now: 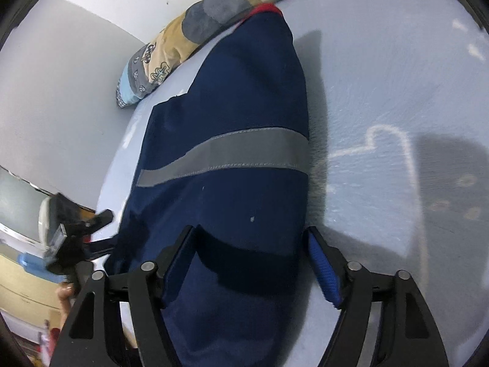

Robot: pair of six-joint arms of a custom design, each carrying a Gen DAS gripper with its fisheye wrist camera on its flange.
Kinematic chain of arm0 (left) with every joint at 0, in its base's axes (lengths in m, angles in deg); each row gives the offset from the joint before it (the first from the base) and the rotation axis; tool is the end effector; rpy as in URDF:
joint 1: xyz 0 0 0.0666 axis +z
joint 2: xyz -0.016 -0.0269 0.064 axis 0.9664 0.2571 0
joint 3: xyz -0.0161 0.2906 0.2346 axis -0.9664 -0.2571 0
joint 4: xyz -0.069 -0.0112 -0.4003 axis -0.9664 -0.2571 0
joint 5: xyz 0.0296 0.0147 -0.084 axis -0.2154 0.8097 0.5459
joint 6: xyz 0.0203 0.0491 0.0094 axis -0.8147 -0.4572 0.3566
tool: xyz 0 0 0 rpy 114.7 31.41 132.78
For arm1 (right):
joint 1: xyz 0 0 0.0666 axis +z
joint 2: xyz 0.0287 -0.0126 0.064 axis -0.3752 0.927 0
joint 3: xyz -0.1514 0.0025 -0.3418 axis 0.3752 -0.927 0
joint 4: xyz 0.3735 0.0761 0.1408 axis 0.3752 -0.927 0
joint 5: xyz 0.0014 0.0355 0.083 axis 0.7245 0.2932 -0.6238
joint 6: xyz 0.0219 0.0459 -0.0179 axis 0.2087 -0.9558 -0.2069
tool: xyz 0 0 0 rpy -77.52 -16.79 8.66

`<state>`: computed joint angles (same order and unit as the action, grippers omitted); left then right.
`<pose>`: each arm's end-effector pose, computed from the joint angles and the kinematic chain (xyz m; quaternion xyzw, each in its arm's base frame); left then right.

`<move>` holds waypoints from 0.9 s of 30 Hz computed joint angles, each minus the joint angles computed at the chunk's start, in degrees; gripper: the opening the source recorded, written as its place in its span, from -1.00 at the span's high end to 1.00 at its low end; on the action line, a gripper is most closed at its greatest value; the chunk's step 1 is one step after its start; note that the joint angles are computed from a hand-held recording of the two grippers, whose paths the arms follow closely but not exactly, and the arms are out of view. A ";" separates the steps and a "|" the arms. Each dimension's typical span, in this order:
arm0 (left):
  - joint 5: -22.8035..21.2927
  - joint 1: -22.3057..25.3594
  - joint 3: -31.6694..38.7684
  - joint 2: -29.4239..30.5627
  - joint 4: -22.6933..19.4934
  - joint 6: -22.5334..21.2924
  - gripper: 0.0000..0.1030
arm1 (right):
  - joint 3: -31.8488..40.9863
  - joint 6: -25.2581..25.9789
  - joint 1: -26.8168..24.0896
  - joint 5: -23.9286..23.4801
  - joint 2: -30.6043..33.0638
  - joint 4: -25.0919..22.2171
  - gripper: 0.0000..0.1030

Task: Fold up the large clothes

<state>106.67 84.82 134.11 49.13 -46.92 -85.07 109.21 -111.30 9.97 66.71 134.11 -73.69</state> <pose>0.4176 0.0470 0.3575 0.0618 0.9312 -0.3396 0.1172 0.2918 0.1876 0.3583 0.1565 0.9158 0.2965 0.2210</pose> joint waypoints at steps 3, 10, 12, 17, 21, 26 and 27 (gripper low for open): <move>-0.98 -1.92 0.44 0.81 -0.70 -1.27 -0.94 | -1.06 1.04 -1.86 -3.51 1.07 4.16 -0.55; -5.56 -6.17 -1.72 -1.13 4.01 -1.87 -1.00 | -2.41 2.91 -3.03 -6.22 3.73 14.10 -0.59; -6.44 -7.66 -4.25 -4.04 8.68 -1.25 -0.92 | -0.11 4.69 -1.27 -1.79 5.10 11.47 -0.44; -11.43 -11.01 -6.87 -9.36 12.38 1.15 -0.08 | 3.24 7.26 0.70 3.99 4.42 6.10 0.33; -12.79 -14.55 -8.83 -13.90 9.99 0.72 -0.04 | 4.81 10.65 2.77 8.15 0.66 -0.04 0.35; -14.24 -23.70 -13.07 -20.70 11.59 5.67 -0.04 | 1.23 12.36 1.64 10.33 -9.96 -9.25 0.35; -14.58 -25.04 -13.59 -21.19 12.51 7.16 -0.04 | 0.35 12.74 0.78 10.41 -12.39 -11.26 0.35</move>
<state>92.09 59.79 120.52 27.94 -34.41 -77.91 109.57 -98.56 10.75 77.12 121.72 -84.95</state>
